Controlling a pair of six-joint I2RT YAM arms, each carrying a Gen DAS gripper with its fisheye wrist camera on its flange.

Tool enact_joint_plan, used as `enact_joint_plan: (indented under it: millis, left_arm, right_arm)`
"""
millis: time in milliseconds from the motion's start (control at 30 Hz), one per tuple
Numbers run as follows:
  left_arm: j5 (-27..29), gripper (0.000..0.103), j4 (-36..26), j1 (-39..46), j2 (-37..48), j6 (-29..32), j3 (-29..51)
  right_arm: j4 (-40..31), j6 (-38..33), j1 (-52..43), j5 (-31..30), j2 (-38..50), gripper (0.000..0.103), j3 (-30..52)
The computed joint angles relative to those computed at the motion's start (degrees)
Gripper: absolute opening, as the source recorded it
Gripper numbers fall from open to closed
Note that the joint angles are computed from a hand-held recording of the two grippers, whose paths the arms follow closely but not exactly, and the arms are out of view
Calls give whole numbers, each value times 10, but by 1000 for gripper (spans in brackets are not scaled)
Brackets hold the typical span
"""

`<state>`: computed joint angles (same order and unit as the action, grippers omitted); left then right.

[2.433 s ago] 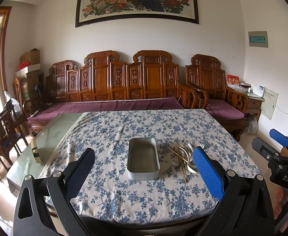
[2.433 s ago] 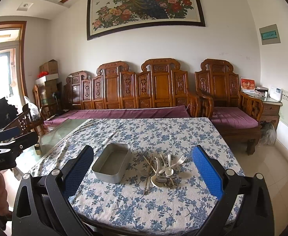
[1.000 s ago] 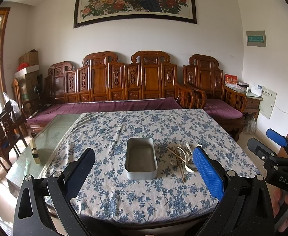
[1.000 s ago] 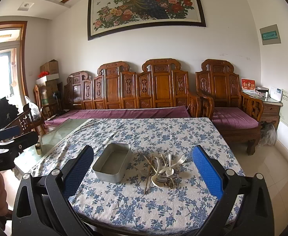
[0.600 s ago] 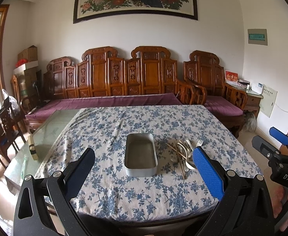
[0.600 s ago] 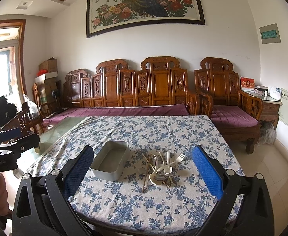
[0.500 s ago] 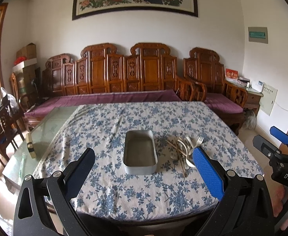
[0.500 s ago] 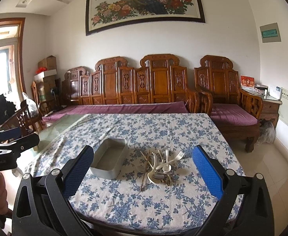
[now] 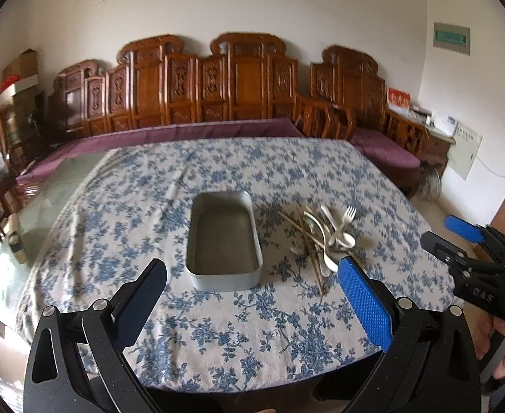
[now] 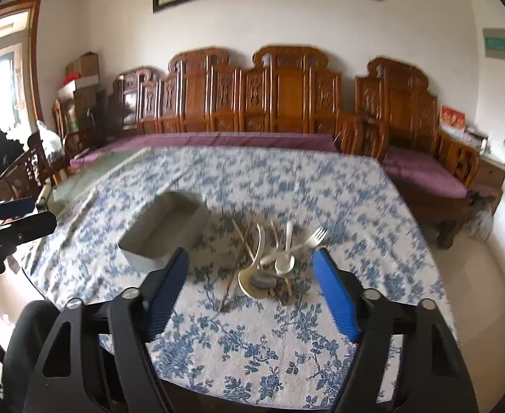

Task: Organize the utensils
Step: 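Grasp a wooden chopstick with the left tool while the right tool grasps a white plastic spoon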

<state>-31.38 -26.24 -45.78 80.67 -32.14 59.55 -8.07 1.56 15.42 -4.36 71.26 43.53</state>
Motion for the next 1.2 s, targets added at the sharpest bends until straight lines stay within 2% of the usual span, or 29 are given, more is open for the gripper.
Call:
enact_joint_plan:
  millis: [133, 300, 533, 700, 800, 867, 1000, 1067, 1200]
  left_arm:
    - [30, 97, 30, 18, 42, 15, 4]
    - [65, 97, 61, 36, 85, 19, 0]
    - [107, 96, 90, 49, 157, 43, 24]
    - [121, 96, 95, 50, 200, 48, 45]
    - [129, 96, 101, 50, 217, 40, 44]
    - [131, 96, 102, 50, 229, 39, 46]
    - [145, 91, 99, 49, 253, 35, 58]
    - [152, 89, 100, 48, 269, 39, 67]
    - [166, 81, 95, 46, 307, 45, 94]
  right_arm:
    - [40, -14, -15, -48, 90, 68, 11]
    - [58, -39, -6, -54, 181, 65, 41]
    - [49, -55, -28, -79, 277, 61, 102]
    - [51, -67, -32, -116, 333, 49, 128]
    - [41, -80, -17, -113, 367, 41, 152]
    - [22, -91, -8, -112, 394, 28, 182]
    - [-37, -133, 8, -87, 445, 24, 255]
    - [-55, -160, 8, -77, 460, 5, 275]
    - [-62, -202, -9, -107, 438, 4, 261]
